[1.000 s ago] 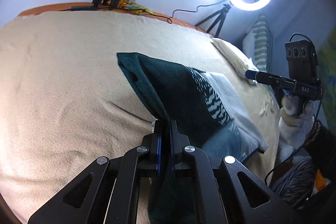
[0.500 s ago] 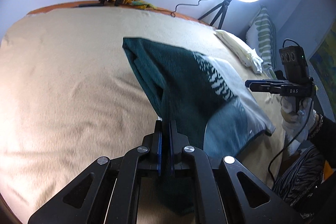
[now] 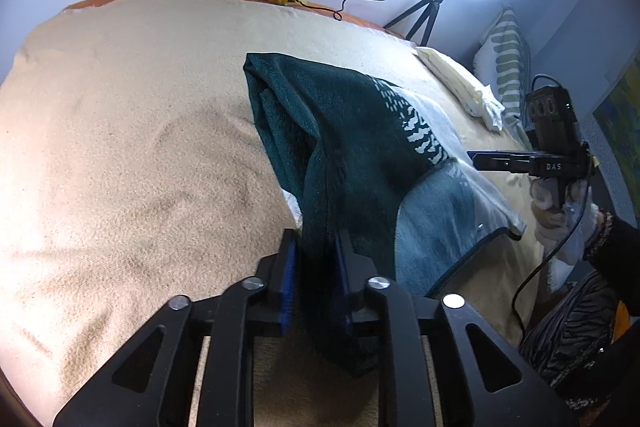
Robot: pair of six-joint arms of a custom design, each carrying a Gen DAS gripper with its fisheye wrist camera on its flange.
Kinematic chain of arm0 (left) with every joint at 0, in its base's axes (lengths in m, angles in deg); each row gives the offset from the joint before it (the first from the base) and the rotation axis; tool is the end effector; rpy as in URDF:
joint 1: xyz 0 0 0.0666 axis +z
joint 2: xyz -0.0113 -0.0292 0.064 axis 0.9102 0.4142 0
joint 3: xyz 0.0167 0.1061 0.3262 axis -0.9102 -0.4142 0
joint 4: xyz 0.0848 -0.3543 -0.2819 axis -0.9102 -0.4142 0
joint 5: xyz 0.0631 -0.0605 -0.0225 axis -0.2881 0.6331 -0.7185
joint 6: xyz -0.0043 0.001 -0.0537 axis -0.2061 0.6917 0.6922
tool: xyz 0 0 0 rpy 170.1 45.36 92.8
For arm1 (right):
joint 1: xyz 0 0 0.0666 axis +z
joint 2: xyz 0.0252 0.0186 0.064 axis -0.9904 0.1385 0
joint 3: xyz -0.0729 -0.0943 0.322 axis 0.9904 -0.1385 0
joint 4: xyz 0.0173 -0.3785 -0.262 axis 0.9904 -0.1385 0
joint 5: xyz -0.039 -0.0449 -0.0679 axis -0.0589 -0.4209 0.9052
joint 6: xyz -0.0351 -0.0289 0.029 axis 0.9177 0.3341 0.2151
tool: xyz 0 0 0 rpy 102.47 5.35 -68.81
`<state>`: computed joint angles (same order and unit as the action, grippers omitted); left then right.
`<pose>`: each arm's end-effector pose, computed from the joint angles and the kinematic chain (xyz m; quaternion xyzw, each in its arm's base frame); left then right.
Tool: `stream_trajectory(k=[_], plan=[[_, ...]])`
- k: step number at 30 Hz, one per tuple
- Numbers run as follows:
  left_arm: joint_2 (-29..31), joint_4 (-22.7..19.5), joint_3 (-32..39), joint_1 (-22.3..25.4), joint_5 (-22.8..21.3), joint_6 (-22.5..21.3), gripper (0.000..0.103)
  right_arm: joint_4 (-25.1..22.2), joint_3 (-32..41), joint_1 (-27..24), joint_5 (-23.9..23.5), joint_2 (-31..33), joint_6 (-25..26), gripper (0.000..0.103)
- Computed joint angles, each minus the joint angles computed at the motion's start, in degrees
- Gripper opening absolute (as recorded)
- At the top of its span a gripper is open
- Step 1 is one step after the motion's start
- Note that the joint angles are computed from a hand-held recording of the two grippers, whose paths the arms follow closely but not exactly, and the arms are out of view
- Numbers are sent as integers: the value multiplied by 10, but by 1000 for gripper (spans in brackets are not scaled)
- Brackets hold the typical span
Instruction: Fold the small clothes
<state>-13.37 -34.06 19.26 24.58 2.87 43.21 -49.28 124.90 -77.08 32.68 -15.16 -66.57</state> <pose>0.2899 -0.2592 0.3047 0.1314 0.9140 -0.2709 0.2720 0.3350 0.0449 0.2809 -0.1496 0.9373 0.2233 0.2219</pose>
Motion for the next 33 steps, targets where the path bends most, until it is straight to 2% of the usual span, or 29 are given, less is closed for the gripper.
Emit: stream_trajectory(k=[2, 9, 15, 21, 25, 28, 31, 33], plan=[[-1, 4, -1, 4, 12, 8, 27, 4, -2, -12, -32, 4, -5, 57], [5, 27, -2, 42, 71, 59, 30, 37, -14, -41, -150, 21, -49, 59], [74, 80, 27, 108, 176, 116, 34, 74, -22, -47, -195, 29, -84, 59], [155, 137, 68, 161, 288, 154, 37, 72, -22, -47, -202, 25, -81, 59], [190, 137, 99, 182, 311, 149, 37, 69, -19, -48, -208, 30, -79, 59], [210, 166, 105, 199, 360, 186, 37, 67, -18, -51, -213, 32, -78, 59], [224, 123, 128, 193, 360, 141, 37, 72, -15, -45, -208, 36, -80, 59], [228, 118, 133, 191, 358, 133, 37, 72, -14, -42, -205, 37, -81, 59]])
